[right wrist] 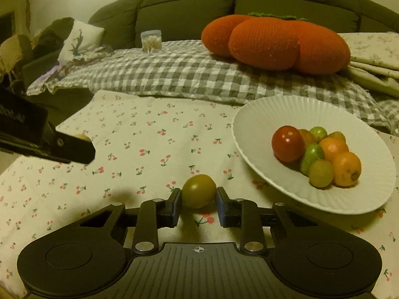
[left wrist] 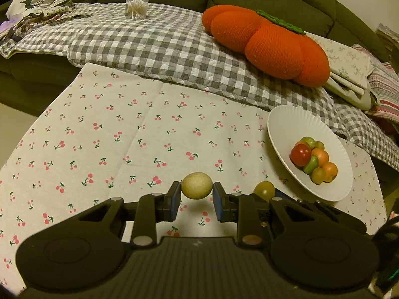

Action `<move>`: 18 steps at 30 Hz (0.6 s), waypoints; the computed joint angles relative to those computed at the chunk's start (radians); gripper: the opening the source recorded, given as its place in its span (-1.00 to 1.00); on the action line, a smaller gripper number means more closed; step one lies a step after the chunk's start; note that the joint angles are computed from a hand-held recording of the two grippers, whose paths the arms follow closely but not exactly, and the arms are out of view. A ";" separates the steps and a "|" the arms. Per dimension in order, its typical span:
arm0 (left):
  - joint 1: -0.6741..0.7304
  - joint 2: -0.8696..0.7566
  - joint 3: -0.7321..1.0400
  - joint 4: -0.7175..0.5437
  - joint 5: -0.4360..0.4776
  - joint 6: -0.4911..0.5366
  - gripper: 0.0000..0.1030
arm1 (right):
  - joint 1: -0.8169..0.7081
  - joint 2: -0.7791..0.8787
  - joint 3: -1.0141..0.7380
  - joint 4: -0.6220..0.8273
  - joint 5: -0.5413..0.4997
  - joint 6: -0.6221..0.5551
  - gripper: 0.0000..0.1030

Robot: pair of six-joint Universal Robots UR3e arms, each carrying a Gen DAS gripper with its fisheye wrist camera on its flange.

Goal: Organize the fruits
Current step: 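Grasp the olive-green fruit with the right gripper while the left gripper holds its fruit, then carry both fruits over the white plate and open both grippers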

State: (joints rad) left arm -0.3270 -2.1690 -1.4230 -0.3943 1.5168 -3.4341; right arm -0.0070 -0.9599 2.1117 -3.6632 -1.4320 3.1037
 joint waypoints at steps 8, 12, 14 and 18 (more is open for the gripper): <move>-0.003 -0.002 -0.006 0.018 0.007 0.006 -0.50 | -0.010 -0.046 0.021 0.019 0.026 0.025 -0.48; -0.006 -0.001 -0.008 0.027 0.014 0.010 -0.50 | -0.022 -0.078 0.034 0.036 0.042 0.043 -0.48; -0.006 -0.002 -0.006 0.027 0.012 0.011 -0.50 | -0.032 -0.100 0.043 0.043 0.059 0.057 -0.48; -0.010 -0.004 -0.003 0.029 0.014 0.015 -0.50 | -0.056 -0.152 0.068 0.051 0.093 0.085 -0.48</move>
